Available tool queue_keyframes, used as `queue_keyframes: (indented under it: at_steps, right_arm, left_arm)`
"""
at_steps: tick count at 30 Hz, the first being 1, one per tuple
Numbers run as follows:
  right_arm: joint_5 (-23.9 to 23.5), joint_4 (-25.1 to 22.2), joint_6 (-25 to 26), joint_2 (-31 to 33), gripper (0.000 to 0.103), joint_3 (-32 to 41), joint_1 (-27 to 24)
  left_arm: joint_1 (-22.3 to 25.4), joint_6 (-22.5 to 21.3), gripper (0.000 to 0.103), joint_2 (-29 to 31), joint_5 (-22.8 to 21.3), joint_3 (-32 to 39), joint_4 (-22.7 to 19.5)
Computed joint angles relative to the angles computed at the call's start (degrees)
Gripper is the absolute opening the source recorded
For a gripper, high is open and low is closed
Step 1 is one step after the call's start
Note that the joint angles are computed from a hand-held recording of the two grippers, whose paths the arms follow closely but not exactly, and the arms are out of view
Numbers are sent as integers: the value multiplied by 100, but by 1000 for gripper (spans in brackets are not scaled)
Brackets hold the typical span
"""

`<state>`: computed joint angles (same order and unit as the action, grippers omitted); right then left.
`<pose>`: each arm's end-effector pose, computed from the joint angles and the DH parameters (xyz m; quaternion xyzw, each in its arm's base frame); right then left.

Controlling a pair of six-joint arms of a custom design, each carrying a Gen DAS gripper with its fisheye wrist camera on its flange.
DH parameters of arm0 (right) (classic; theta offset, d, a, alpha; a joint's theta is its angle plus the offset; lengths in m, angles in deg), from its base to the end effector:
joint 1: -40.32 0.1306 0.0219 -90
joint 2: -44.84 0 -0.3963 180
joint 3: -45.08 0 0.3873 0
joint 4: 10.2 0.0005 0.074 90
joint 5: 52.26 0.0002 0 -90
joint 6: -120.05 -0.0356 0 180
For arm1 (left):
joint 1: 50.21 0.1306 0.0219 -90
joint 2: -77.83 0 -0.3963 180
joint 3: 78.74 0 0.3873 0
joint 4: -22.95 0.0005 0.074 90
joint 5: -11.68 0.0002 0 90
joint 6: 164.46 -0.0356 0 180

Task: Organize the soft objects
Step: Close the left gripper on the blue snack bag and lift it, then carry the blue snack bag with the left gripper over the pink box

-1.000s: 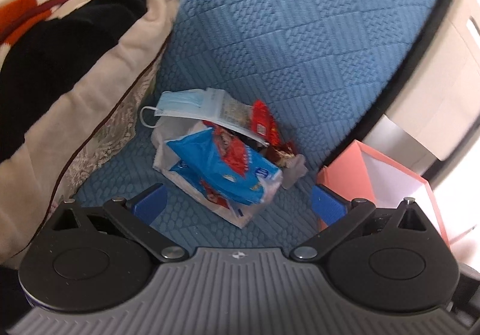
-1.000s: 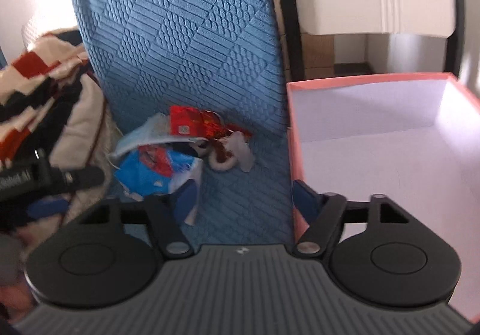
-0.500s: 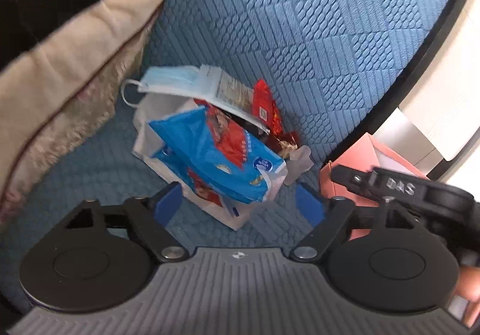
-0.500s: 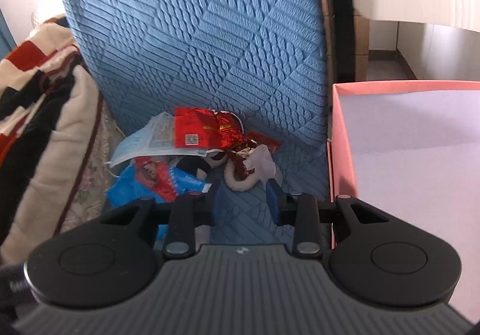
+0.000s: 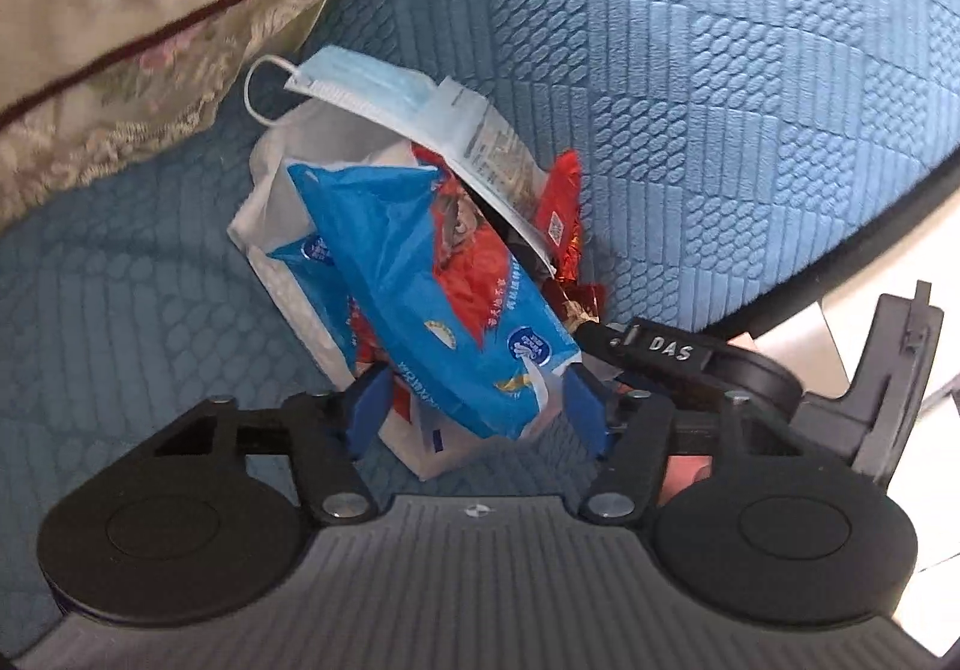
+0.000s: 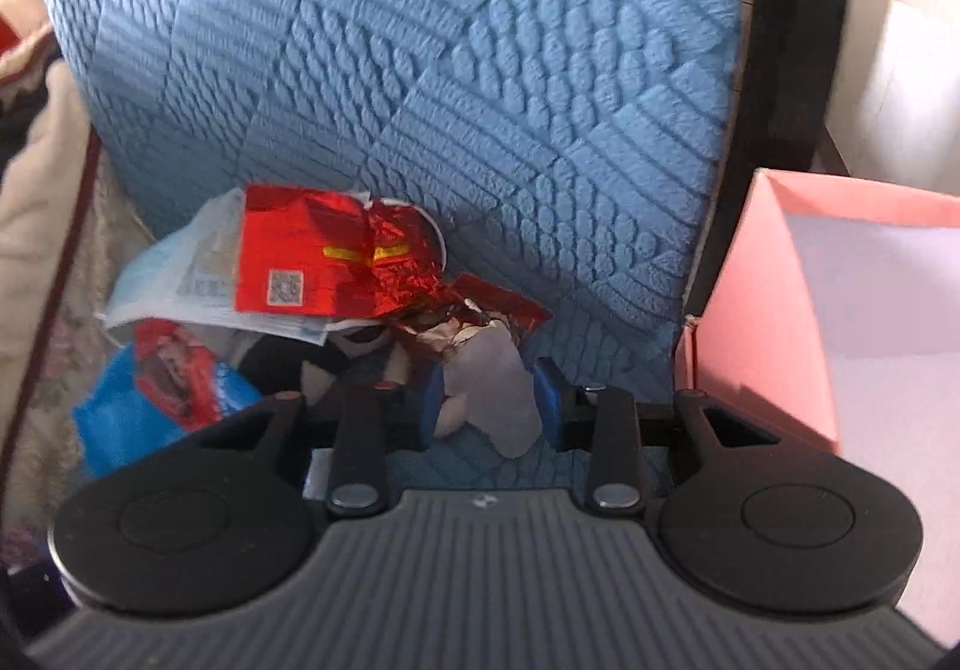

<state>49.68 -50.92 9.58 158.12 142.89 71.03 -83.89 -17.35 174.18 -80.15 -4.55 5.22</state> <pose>0.5304 0.3059 0.3008 -0.0548 0.9505 0.0352 0.3038 0.4234 -0.2814 0.3080 -0.1905 0.8855 -0.2913 0.3076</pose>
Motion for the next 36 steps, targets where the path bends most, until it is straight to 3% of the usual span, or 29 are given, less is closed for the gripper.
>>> queue_keyframes:
  at_steps: [4,7,11,14,22,36]
  right_arm:
    - [-70,-104,34,104,36,52,-5]
    - [-39,-96,61,109,31,45,2]
    - [33,-75,96,38,17,-15,56]
    - [47,-95,-49,-70,15,-81,88]
    - [176,-18,-24,-498,15,-319,244]
    - [-295,219,-527,-1222,15,-1041,434]
  left_arm:
    - [41,12,47,170,81,113,-24]
    - [29,-6,27,206,29,157,-99]
    - [-15,-306,20,123,-91,172,-327]
    - [-65,-454,14,-22,-185,121,-435]
    - [-176,-882,8,-582,-412,-160,-742]
    - [-248,-1572,6,-1603,-596,-758,-1333]
